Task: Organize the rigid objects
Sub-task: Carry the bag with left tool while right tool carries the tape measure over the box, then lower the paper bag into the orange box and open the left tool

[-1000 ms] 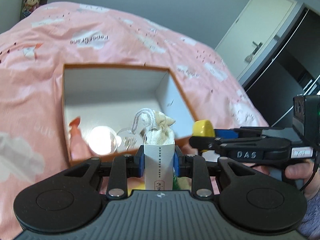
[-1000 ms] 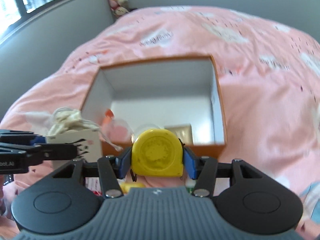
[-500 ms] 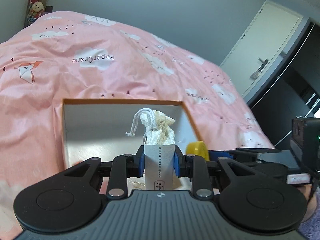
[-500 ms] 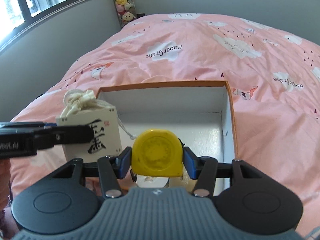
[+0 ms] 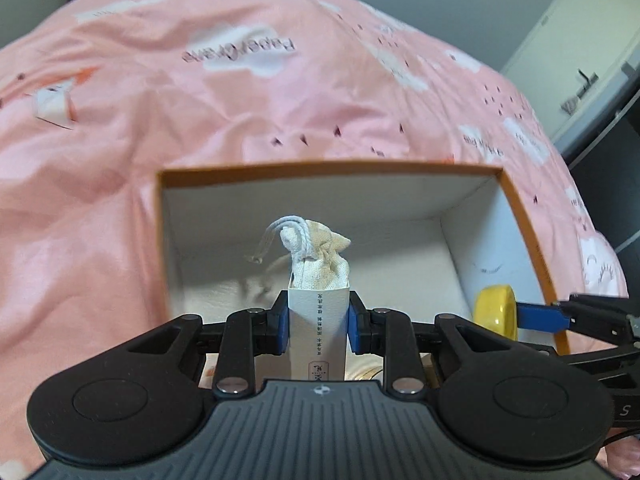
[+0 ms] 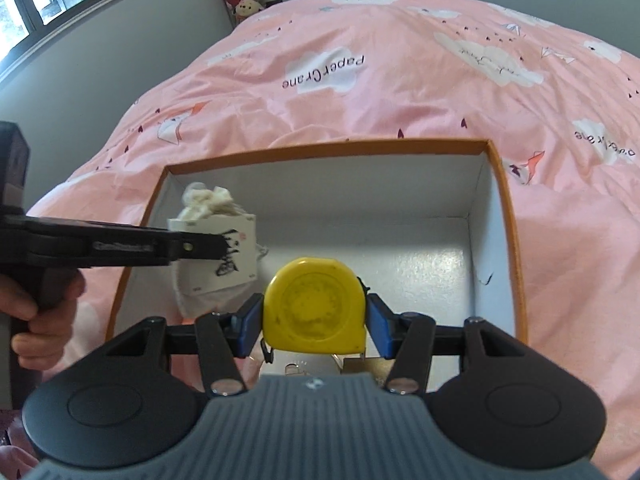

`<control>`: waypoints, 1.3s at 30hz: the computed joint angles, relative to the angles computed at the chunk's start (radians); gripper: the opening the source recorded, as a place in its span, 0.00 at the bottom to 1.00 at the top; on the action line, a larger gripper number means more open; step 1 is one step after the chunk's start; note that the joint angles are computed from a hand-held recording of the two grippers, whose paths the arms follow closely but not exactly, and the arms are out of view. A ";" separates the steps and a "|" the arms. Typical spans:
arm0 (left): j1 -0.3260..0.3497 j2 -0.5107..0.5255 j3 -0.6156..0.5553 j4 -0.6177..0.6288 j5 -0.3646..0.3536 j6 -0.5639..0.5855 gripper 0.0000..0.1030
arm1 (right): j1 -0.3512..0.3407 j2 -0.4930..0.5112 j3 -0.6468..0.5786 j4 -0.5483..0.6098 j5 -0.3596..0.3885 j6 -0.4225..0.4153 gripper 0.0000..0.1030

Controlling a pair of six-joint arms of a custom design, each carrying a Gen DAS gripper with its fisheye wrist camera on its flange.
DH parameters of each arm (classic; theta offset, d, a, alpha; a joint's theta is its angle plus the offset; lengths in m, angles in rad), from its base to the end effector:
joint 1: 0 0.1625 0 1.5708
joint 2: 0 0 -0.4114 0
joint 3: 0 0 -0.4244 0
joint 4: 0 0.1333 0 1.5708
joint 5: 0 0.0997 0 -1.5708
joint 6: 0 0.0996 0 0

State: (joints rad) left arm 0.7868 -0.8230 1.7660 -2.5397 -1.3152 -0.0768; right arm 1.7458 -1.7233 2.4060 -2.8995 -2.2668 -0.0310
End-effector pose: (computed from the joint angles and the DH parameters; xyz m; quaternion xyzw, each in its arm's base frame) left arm -0.3335 -0.5589 0.0269 0.3419 0.9310 -0.0648 0.1105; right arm 0.1367 -0.3743 0.3004 -0.0160 -0.8978 0.3209 0.3011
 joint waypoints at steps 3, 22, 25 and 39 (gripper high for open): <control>-0.002 0.026 -0.016 0.031 -0.007 0.018 0.30 | -0.019 0.011 -0.003 -0.001 0.007 0.002 0.53; 0.060 0.130 -0.220 0.329 -0.163 0.027 0.32 | -0.068 0.020 -0.004 0.000 0.017 -0.020 0.53; 0.038 0.125 -0.217 0.338 -0.090 0.011 0.40 | -0.068 0.027 -0.005 -0.001 0.016 -0.018 0.53; -0.022 0.124 -0.199 0.370 0.106 0.029 0.61 | -0.081 0.106 -0.051 0.033 -0.021 -0.071 0.53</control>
